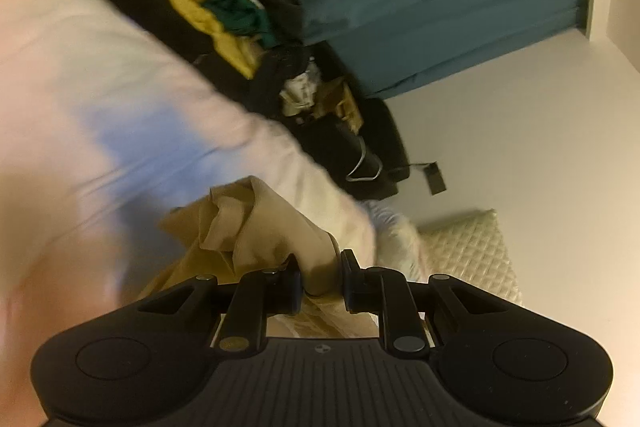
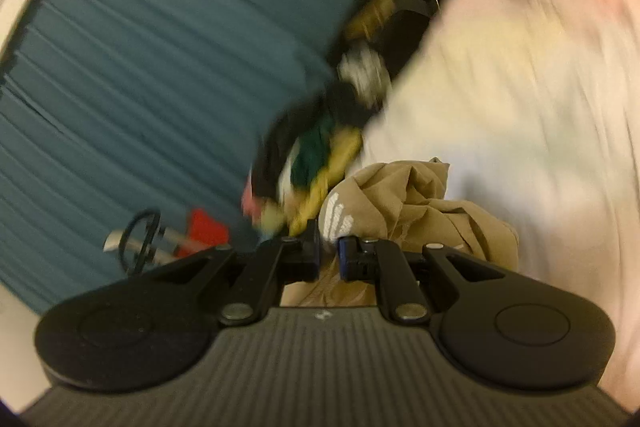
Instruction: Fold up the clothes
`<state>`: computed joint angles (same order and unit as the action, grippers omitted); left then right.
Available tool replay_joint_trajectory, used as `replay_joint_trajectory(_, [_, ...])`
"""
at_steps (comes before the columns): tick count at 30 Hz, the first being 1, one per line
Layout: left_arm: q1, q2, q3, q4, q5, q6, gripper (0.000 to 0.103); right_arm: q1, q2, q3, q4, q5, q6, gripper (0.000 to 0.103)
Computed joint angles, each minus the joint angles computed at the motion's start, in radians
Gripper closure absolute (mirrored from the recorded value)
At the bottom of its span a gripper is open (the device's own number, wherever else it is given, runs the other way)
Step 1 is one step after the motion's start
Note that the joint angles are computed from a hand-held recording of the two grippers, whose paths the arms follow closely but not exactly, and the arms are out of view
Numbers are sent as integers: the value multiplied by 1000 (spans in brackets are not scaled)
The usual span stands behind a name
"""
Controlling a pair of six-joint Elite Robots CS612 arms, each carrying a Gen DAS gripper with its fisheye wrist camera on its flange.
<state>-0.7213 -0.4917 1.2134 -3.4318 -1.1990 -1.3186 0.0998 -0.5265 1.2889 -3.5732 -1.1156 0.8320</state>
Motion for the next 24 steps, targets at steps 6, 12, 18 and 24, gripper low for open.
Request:
replay_joint_trajectory(6, [32,161,-301,112,17,105,83,-4,114,-196,69,-63,-35,91])
replay_joint_trajectory(12, [22,167,-194,107,-40,130,83,-10,142,-129,158,-26,-109,91])
replay_joint_trajectory(18, [-8,135,-39,104,-57,204,82,-9,104,21,229,-5,-114,90])
replay_joint_trajectory(24, [-32,103,-24,247,18,304,76,9,27,87,360,-70,-212,89])
